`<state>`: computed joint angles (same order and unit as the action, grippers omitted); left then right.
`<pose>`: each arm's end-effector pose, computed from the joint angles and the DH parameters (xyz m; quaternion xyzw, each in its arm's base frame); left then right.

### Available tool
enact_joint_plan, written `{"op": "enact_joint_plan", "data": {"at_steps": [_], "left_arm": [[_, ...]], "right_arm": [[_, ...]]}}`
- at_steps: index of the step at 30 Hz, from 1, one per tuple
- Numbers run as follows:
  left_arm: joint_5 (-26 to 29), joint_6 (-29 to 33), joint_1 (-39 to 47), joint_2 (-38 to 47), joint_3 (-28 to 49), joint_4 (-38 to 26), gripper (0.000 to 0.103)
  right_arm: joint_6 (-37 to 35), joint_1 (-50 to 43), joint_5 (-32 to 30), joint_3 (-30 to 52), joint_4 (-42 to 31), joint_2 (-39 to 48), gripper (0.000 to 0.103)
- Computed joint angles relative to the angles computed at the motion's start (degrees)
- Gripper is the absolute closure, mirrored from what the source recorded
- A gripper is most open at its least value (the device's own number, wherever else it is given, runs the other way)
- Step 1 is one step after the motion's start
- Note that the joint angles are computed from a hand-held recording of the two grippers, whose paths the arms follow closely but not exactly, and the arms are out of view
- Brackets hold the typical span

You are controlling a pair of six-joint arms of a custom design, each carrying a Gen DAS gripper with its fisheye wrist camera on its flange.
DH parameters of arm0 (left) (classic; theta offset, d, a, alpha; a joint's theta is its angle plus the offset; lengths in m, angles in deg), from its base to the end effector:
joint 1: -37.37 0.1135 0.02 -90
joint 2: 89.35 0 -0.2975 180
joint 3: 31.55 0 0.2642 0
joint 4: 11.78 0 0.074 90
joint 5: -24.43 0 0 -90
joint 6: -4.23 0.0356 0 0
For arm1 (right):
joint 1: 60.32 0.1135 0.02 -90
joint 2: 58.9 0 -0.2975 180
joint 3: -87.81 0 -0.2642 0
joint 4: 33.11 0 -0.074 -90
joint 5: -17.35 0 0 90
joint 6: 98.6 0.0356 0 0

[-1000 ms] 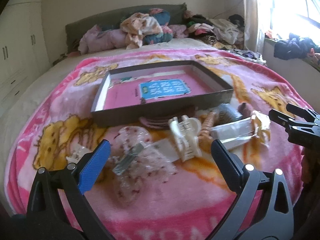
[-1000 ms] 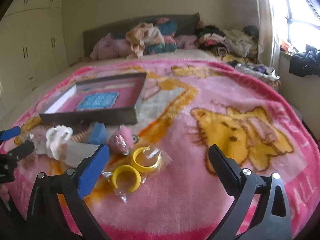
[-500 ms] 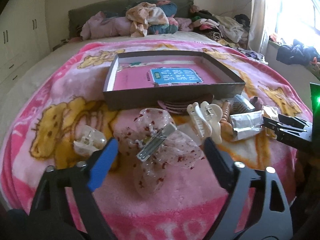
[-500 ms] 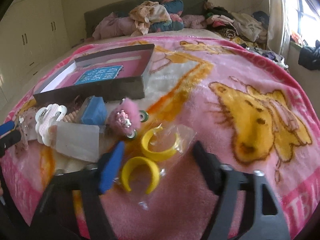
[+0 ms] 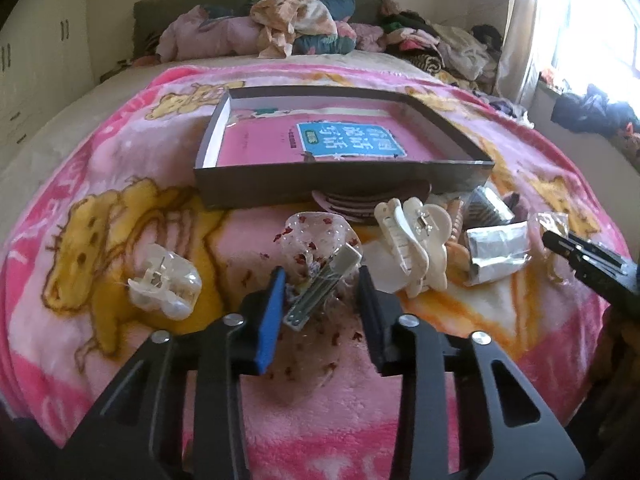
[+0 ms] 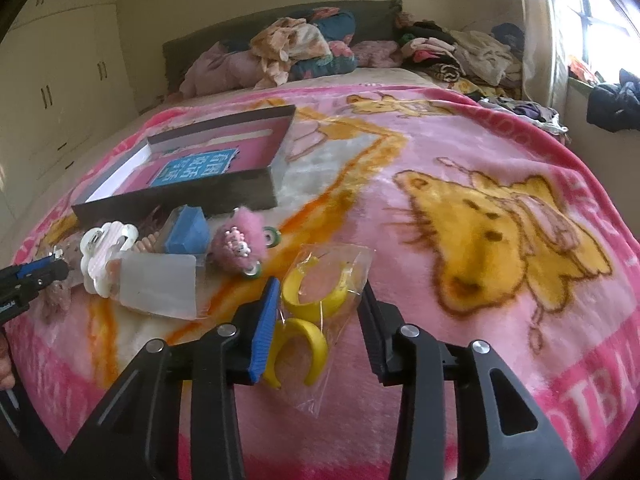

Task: Organize jewelry
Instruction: 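Carry the bow clip and yellow rings into the grey tray and release both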

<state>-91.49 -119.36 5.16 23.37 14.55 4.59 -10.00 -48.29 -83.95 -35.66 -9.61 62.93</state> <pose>0.2685 -0.1508 0.0639 -0.0873 0.9155 -0.0029 0.3927 0.3589 0.0836 0.0536 -0.1461 0.8975 0.1271 0.3963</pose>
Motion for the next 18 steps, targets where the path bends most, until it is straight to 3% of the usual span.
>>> {"op": "enact_joint_plan", "data": {"at_steps": [9,18], "left_arm": [[-1.08,1.30,1.08,-6.87,-3.32,2.45,0.082],[2.29,3.73,5.73,-9.90,-2.62,2.52,0.081]], "right_arm": [[-0.24,-0.89,-0.06,-2.84,1.12,-4.49,0.066],[-0.19,1.83,0.47,0.88,-3.95,-7.51,0.066]]}}
